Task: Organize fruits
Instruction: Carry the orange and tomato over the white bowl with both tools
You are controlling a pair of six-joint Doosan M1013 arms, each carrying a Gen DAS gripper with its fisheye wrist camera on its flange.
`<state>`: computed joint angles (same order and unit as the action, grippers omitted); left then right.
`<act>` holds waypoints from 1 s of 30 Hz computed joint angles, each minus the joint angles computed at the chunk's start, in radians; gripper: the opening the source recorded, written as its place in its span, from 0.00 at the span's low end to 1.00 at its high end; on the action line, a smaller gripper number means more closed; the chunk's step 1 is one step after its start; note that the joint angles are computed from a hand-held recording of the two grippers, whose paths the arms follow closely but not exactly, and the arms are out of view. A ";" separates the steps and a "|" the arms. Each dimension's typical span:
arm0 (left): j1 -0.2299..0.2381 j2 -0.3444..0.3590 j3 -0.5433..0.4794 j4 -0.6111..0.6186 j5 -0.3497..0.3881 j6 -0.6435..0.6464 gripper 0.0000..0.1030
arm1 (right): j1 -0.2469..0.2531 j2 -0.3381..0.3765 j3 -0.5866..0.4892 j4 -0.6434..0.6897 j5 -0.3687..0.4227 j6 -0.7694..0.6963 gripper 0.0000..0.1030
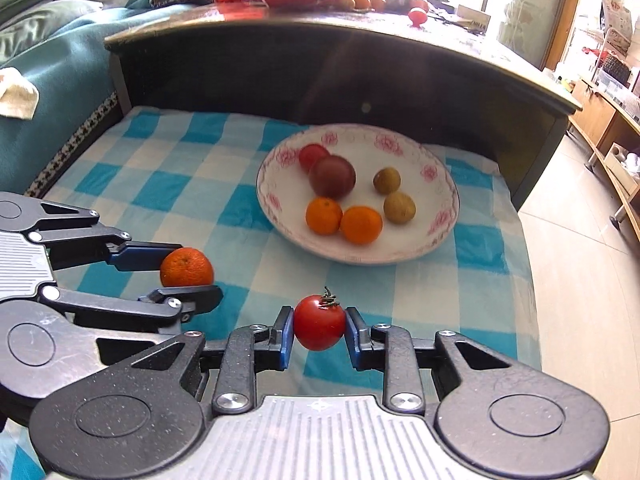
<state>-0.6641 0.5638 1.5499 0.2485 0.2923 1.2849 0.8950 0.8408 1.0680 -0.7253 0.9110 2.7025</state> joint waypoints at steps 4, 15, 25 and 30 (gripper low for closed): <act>0.003 0.018 -0.035 0.032 0.004 -0.038 0.42 | -0.011 -0.004 0.001 -0.013 -0.016 0.019 0.20; 0.009 0.074 -0.125 0.041 0.012 -0.054 0.41 | -0.050 0.006 -0.017 -0.046 -0.037 0.070 0.20; 0.016 0.113 -0.179 0.052 0.021 -0.084 0.41 | -0.076 0.024 -0.035 -0.053 -0.056 0.055 0.21; 0.020 0.128 -0.197 0.056 0.025 -0.091 0.41 | -0.082 0.033 -0.045 -0.072 -0.059 0.052 0.21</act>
<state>-0.6443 0.6916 1.3526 0.3044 0.3169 1.1938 0.8126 0.8738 1.0230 -0.7969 0.8517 2.7548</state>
